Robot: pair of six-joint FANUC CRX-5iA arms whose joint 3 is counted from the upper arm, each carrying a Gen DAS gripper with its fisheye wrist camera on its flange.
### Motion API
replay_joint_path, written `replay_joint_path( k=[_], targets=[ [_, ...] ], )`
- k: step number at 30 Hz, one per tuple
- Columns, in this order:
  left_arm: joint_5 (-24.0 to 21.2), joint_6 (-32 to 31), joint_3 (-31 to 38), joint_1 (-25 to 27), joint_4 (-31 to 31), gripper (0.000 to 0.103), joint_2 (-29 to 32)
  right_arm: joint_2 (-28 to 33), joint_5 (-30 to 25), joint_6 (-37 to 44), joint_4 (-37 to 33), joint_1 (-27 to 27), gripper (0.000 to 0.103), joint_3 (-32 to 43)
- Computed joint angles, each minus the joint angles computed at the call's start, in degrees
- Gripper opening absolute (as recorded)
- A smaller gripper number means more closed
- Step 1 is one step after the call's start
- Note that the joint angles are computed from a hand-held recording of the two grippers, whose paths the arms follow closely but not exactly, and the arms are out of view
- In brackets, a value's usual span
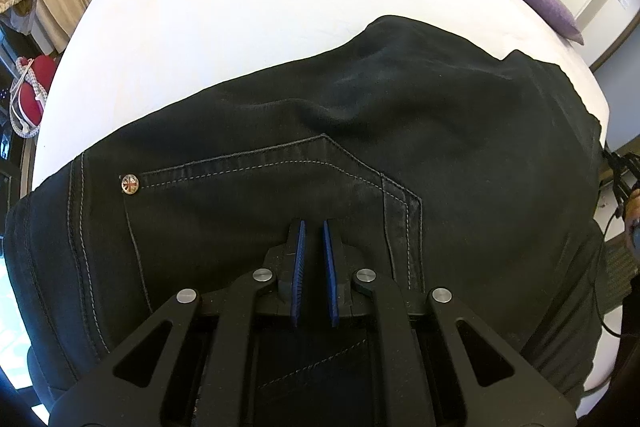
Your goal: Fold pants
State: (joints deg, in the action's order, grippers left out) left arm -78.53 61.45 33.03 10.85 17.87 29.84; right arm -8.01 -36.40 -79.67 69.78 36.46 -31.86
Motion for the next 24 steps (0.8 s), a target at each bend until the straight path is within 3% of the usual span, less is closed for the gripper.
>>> replay_joint_path(
  k=[2, 4, 6, 8, 9, 10, 12, 14, 17, 18, 21, 24],
  targets=[
    [0.03, -0.10, -0.03, 0.18, -0.07, 0.009, -0.10, 1.11, 4.38, 1.67, 1.39, -1.68, 0.012, 1.07],
    [0.15, -0.04, -0.24, 0.18, -0.25, 0.009, -0.34, 2.54, 4.80, 7.33, -4.26, -1.38, 0.078, 4.39],
    [0.14, -0.24, -0.39, 0.28, -0.23, 0.009, -0.48, 4.35, -0.71, 10.23, -7.23, 0.32, 0.086, 7.36],
    [0.05, -0.36, -0.64, 0.41, 0.03, 0.009, -0.65, 4.97, 0.52, 10.79, -8.71, -0.37, 0.083, 7.82],
    [0.06, -0.48, -0.86, 0.59, 0.32, 0.009, -0.74, 5.02, 3.45, 9.62, -8.19, -1.59, 0.074, 7.07],
    [0.32, -0.67, -1.32, 0.65, 0.52, 0.009, -0.95, 5.16, 5.46, 9.29, -7.88, -2.47, 0.059, 6.70],
    [0.58, -0.88, -1.73, 0.83, 0.85, 0.009, -1.12, 5.90, 10.38, 9.49, -7.73, -4.59, 0.044, 6.31],
    [0.78, -0.88, -2.04, 0.93, 0.89, 0.009, -1.30, 6.49, 12.56, 8.34, -6.64, -5.86, 0.037, 6.13],
    [0.87, -1.00, -2.09, 0.90, 0.70, 0.009, -1.41, 7.23, 14.68, 5.72, -4.71, -7.52, 0.013, 5.89],
    [0.86, -1.07, -2.06, 0.87, 0.67, 0.009, -1.41, 7.28, 12.97, 6.97, -6.46, -6.77, 0.006, 6.48],
    [0.57, -1.00, -1.80, 0.90, 0.91, 0.009, -1.20, 6.09, 8.40, 6.00, -5.41, -4.73, 0.004, 6.11],
    [0.30, -1.08, -1.27, 0.89, 1.06, 0.009, -0.79, 3.84, 3.91, -2.15, -1.45, -2.09, 0.004, 2.95]
  ],
)
